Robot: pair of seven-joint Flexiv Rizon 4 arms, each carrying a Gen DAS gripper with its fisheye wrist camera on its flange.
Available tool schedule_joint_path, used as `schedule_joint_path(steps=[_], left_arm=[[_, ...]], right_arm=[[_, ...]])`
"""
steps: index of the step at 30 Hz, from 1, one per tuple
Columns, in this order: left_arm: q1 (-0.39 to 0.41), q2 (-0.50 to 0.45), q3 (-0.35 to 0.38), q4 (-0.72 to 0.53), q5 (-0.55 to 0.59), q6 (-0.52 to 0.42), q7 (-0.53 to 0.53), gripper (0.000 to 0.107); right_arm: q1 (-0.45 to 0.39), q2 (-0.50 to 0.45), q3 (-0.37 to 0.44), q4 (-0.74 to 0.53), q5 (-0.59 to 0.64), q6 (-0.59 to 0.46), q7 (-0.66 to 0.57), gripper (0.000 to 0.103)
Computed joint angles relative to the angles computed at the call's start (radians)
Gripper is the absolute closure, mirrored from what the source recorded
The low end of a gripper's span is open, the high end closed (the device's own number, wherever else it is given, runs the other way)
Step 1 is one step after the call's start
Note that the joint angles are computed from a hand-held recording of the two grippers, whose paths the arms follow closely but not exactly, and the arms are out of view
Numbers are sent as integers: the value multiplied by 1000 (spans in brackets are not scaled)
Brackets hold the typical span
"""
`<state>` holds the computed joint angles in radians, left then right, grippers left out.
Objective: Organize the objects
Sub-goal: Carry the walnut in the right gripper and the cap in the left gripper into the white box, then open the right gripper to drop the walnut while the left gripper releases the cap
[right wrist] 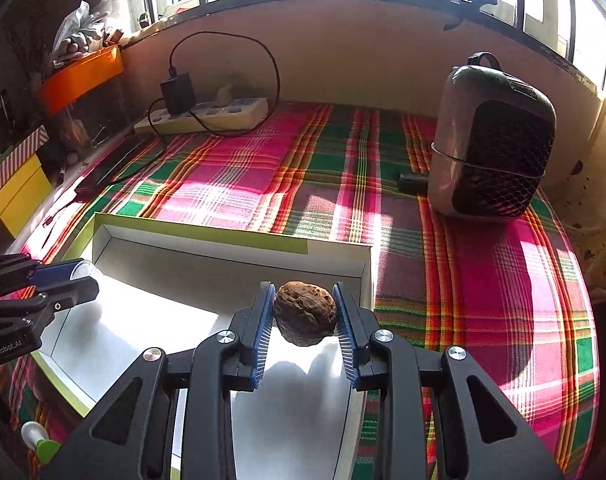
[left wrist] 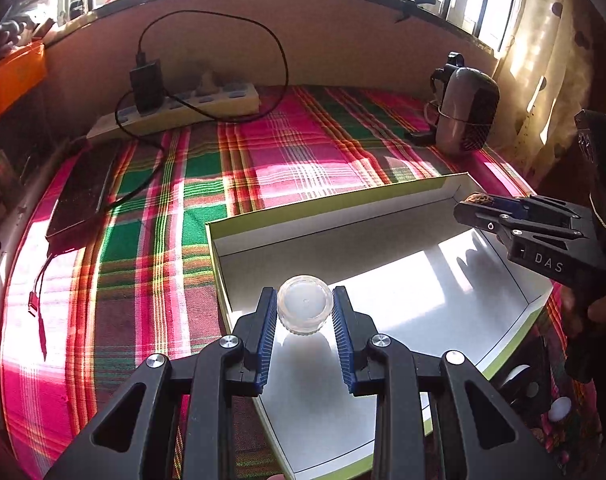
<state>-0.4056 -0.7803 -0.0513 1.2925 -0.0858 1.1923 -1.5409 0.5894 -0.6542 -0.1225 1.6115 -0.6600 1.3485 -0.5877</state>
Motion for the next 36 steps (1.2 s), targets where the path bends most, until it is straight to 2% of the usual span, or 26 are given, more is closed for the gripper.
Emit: schedule_joint_path(steps=[10,14,36], left_arm=[[-15,-23,27,-47,28,-11,-16,81],[-46,-37,77,-83,73,-31,-51,81],[-31,-42,58,-93,90,-30,-64,81]], right_arm=[[-9,-27,23,-51,16,-57,-47,72],[9,-31,4,-58,-14,-89,-46,72],[6,-47,16,-90,-67,-151,-48,71]])
